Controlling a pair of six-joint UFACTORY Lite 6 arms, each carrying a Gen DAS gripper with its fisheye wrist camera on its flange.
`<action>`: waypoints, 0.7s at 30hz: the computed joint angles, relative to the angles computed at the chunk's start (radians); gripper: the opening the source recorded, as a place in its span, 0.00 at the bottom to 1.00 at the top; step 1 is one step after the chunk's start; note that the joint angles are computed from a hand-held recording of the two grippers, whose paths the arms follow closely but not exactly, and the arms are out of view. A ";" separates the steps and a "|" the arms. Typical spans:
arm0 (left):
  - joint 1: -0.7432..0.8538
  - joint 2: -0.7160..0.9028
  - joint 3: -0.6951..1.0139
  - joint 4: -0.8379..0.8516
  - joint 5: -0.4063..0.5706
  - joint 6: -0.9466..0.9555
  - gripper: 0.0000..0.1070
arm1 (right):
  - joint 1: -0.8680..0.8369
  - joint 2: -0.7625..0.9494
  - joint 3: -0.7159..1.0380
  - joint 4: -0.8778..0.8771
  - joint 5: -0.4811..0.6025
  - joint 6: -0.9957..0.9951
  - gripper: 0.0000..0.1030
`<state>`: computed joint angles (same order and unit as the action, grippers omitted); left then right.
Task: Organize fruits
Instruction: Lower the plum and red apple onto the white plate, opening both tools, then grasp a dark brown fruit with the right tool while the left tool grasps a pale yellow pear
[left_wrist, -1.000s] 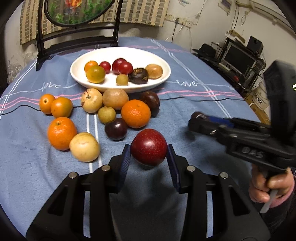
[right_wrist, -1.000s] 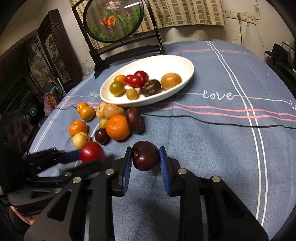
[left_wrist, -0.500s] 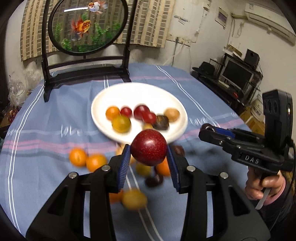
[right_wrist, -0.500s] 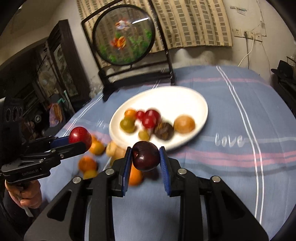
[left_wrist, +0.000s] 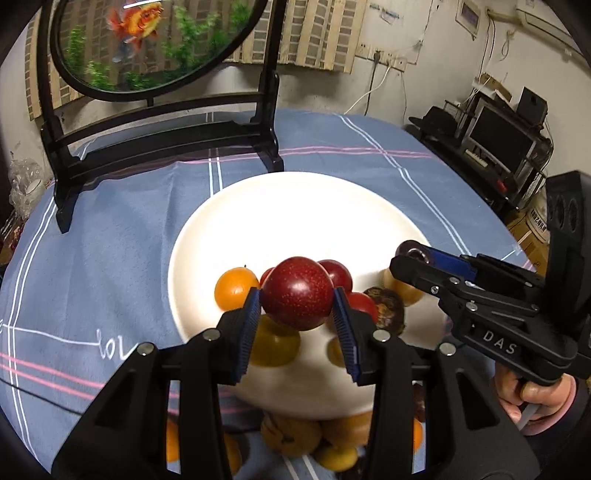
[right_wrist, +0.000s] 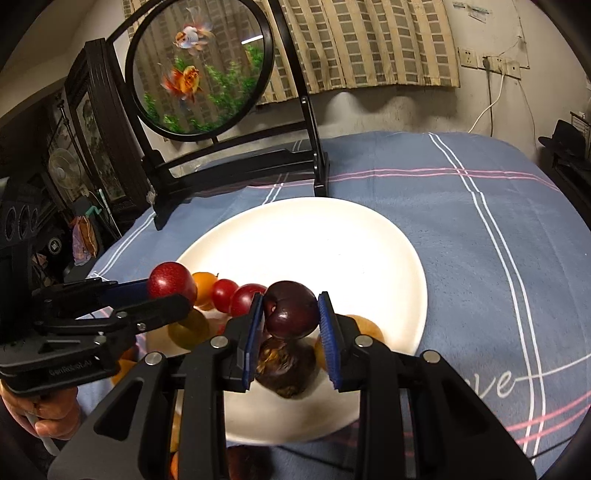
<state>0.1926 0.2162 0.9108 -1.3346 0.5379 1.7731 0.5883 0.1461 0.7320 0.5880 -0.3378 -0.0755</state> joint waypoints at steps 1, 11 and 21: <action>-0.008 0.019 0.010 -0.008 -0.008 0.007 0.38 | -0.005 0.010 0.006 -0.013 -0.002 0.009 0.29; 0.053 -0.131 -0.106 -0.152 -0.028 0.139 0.79 | 0.048 -0.068 -0.020 0.236 -0.016 -0.231 0.49; 0.653 -0.454 -0.425 0.035 0.359 0.190 0.90 | 0.307 -0.348 -0.269 0.541 -0.084 -0.359 0.49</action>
